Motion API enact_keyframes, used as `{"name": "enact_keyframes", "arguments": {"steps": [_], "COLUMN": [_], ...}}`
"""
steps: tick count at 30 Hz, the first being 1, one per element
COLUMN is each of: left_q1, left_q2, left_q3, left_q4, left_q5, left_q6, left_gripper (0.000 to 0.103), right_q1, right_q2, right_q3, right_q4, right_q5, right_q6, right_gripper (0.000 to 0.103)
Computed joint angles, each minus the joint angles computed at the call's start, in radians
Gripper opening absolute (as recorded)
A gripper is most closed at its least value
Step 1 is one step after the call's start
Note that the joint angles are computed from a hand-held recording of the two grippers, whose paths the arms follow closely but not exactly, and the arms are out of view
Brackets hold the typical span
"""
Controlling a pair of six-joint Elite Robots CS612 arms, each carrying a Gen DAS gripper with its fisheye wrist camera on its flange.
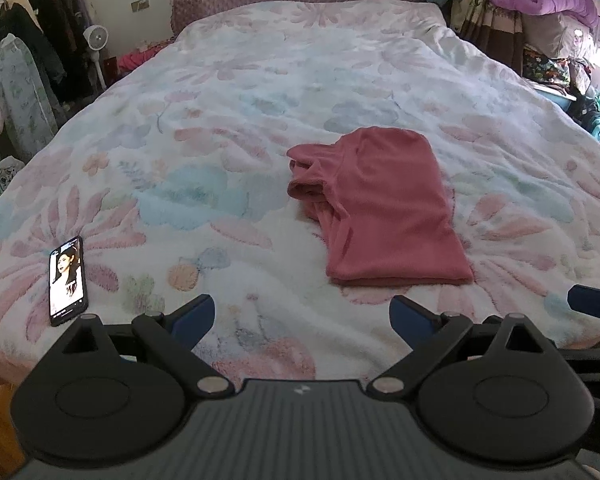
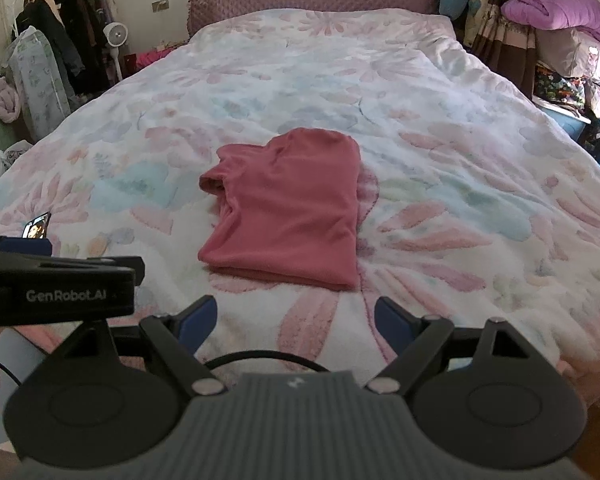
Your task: Fold small clothes
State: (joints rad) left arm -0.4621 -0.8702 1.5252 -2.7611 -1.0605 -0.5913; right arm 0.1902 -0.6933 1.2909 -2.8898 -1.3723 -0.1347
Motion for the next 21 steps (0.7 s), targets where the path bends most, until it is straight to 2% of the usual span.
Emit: {"name": "enact_keyframes", "arguments": {"steps": [9, 21], "left_q1": [-0.009, -0.012], "left_q2": [-0.008, -0.009], "left_q3": [0.013, 0.012], "left_q4": [-0.024, -0.020], "left_q5": [0.026, 0.036], "left_q6": [0.008, 0.005], "left_gripper": [0.103, 0.103], "right_q1": [-0.003, -0.003], "right_q2": [-0.013, -0.012], "right_q3": [0.028, 0.028], "right_q4": [-0.045, -0.043], "right_q5": [-0.018, -0.017], "right_q6": [0.014, 0.018], "right_gripper": [0.082, 0.082]}}
